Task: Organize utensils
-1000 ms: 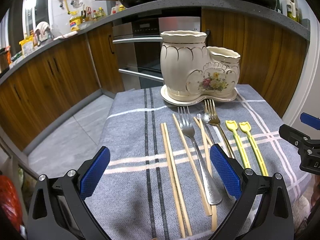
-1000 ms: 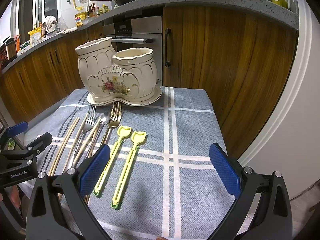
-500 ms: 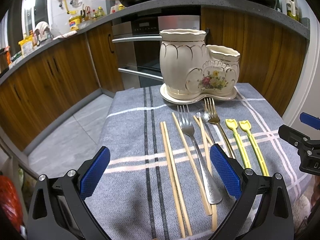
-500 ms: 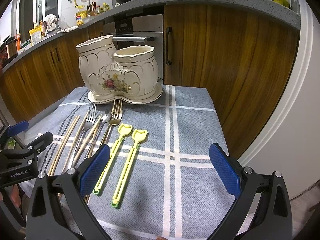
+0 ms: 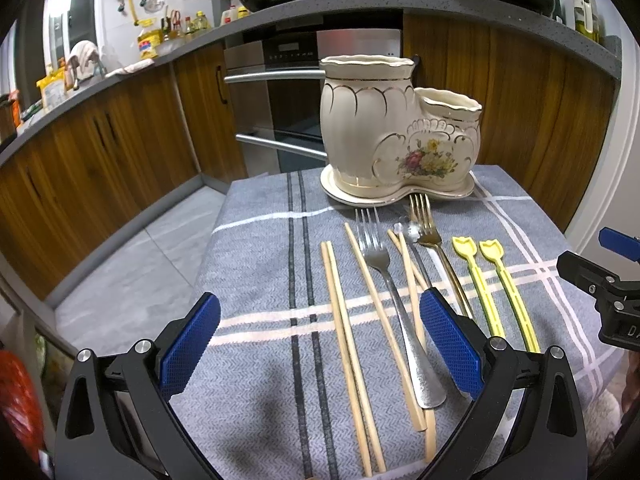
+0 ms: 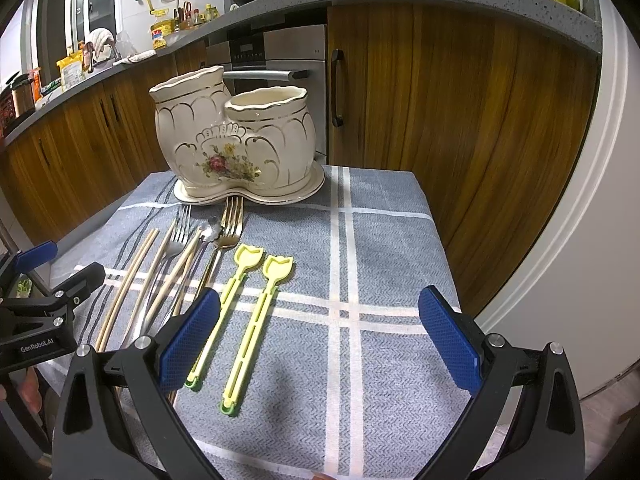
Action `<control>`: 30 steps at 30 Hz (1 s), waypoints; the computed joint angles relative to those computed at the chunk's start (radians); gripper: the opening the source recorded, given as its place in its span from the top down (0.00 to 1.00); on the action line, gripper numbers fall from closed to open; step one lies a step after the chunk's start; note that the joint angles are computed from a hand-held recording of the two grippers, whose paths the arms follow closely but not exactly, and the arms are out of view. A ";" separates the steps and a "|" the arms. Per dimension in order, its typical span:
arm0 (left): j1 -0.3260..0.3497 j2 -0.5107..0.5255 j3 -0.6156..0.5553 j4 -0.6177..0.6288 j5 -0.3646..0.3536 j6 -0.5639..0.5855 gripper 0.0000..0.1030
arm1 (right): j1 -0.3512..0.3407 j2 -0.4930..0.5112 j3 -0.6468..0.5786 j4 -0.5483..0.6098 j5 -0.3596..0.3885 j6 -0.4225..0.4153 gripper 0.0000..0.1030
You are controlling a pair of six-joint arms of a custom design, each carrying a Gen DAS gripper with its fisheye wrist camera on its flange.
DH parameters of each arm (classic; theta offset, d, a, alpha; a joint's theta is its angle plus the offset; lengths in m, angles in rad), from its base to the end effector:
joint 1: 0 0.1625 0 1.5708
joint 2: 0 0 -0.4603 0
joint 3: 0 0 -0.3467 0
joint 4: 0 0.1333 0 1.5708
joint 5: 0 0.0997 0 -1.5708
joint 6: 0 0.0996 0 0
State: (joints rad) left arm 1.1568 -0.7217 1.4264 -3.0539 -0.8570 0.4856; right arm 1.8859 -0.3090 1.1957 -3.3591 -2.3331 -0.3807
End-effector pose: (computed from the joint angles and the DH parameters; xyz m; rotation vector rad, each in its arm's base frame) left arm -0.1133 -0.7514 0.2584 0.6717 2.1865 -0.8965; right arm 0.3018 -0.7178 0.0673 0.3435 -2.1799 1.0196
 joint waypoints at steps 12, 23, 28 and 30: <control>0.005 0.004 -0.011 0.018 -0.001 -0.004 0.04 | -0.003 0.003 -0.006 0.015 -0.003 0.004 0.05; 0.015 0.008 -0.041 0.067 0.013 -0.020 0.04 | -0.011 0.007 -0.008 -0.006 0.019 -0.005 0.05; 0.025 0.008 -0.057 0.107 0.008 -0.011 0.04 | -0.019 -0.002 0.008 -0.036 0.059 -0.028 0.05; 0.025 0.012 -0.056 0.088 0.018 0.017 0.04 | -0.022 -0.004 0.017 -0.047 0.081 -0.050 0.05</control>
